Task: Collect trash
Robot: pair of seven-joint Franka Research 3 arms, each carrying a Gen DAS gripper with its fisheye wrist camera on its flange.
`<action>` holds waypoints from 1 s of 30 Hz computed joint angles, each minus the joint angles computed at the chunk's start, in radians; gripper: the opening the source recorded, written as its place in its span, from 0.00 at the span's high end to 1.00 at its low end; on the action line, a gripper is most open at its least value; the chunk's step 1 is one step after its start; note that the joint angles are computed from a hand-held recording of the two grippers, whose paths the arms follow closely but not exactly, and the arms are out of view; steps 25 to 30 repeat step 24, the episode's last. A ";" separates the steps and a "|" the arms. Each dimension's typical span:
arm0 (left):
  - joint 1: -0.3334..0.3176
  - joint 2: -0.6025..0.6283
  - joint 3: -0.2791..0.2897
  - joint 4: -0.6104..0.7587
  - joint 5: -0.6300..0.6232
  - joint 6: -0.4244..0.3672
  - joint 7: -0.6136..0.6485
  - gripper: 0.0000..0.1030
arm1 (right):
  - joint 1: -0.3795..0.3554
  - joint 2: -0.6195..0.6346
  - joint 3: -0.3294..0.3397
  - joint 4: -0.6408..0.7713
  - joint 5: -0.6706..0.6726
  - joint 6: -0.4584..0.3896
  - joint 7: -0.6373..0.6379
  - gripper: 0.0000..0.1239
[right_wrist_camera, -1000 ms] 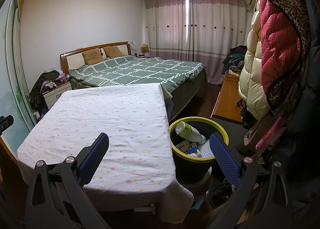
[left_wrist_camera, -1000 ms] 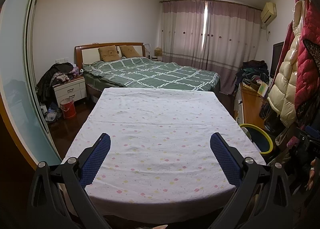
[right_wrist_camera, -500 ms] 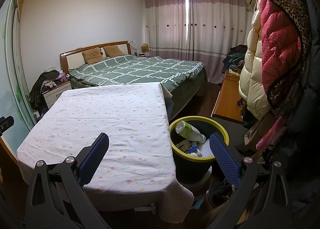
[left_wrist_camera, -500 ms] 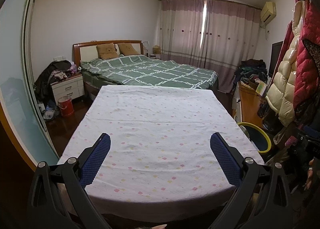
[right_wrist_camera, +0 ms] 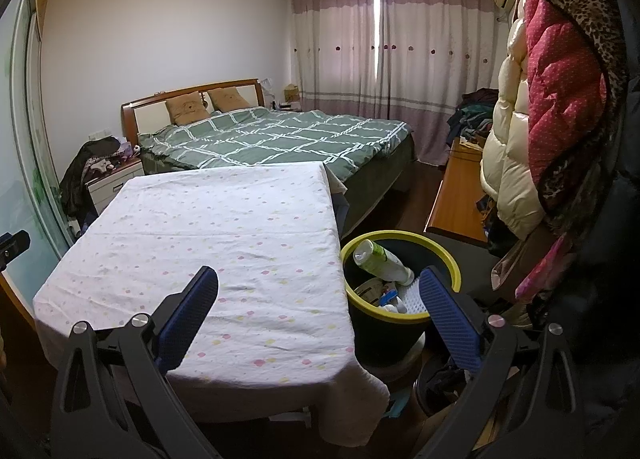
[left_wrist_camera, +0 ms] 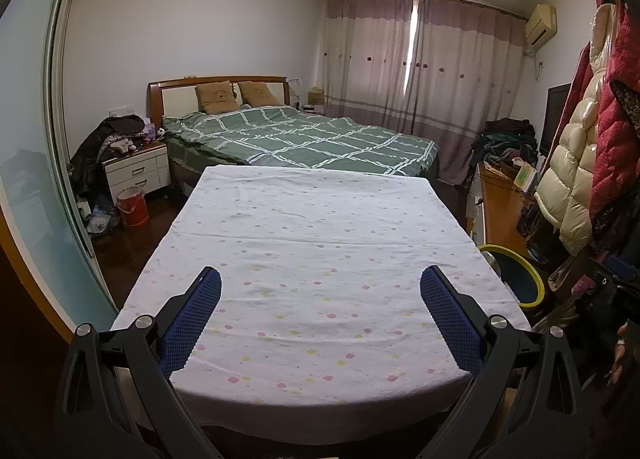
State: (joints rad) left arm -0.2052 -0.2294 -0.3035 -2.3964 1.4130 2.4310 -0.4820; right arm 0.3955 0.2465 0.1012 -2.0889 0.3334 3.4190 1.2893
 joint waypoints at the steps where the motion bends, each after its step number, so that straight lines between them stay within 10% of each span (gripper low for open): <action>1: 0.001 0.001 0.000 0.000 0.006 0.001 -0.009 0.05 | -0.004 0.002 0.002 0.003 -0.003 -0.002 0.001 0.23; 14: 0.015 0.025 0.015 0.013 0.032 0.017 -0.008 0.05 | -0.031 0.045 0.028 0.057 -0.037 -0.045 0.017 0.23; 24: 0.080 0.226 0.114 0.168 0.032 0.117 0.115 0.05 | 0.168 0.238 -0.181 0.349 -0.080 -0.241 0.049 0.23; 30: 0.080 0.226 0.114 0.168 0.032 0.117 0.115 0.05 | 0.168 0.238 -0.181 0.349 -0.080 -0.241 0.049 0.23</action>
